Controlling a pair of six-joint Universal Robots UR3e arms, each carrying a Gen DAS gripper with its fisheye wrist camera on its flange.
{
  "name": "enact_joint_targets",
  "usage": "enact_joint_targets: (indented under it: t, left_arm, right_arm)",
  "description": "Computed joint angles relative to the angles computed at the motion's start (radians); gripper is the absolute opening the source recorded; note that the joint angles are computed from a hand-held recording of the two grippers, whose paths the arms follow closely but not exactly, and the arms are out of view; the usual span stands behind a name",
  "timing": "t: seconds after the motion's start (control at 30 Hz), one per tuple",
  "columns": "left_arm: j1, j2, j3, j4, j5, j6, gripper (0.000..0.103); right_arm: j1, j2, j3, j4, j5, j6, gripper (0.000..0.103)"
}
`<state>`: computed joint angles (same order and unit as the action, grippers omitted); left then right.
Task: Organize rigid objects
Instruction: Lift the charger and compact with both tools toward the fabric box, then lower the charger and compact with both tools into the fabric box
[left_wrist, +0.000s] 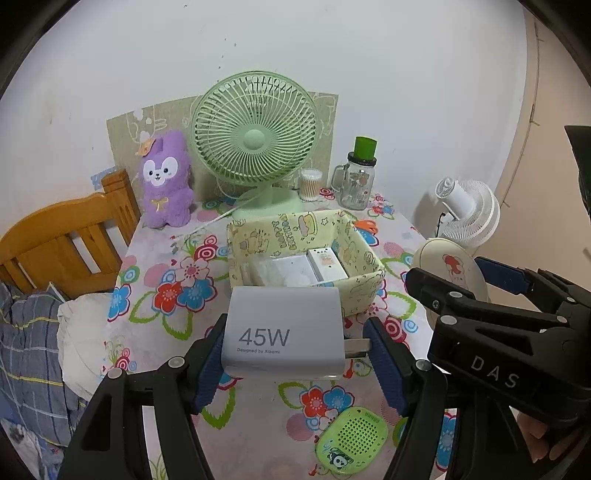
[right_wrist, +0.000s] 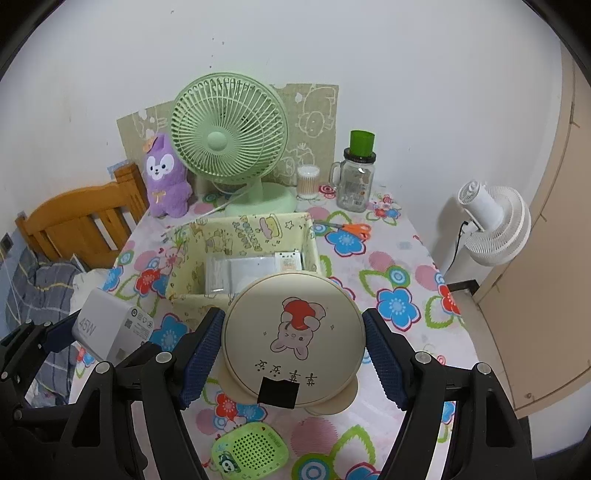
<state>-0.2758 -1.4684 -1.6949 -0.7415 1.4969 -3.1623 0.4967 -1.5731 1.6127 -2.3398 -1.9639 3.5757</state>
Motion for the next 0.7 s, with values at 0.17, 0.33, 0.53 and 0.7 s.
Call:
enact_joint_targets:
  t: [0.17,0.33,0.53,0.7]
  left_arm:
    - [-0.009,-0.024,0.047,-0.011,0.009,-0.009,0.073]
    - [-0.015,-0.062,0.092,-0.013,0.015,-0.027,0.073]
    - [-0.027,-0.118,0.148,-0.013,0.028,-0.044,0.073]
    - [-0.039,-0.173,0.200,-0.021,0.041,-0.070,0.073]
  right_arm:
    - [-0.020,0.004,-0.031,0.007,0.011,-0.029,0.077]
    - [-0.049,0.014,-0.056,0.010,0.032,-0.059,0.077]
    - [-0.094,0.027,-0.071,0.009,0.068,-0.103,0.077]
    - [-0.127,0.042,-0.085,0.003,0.103,-0.140,0.077]
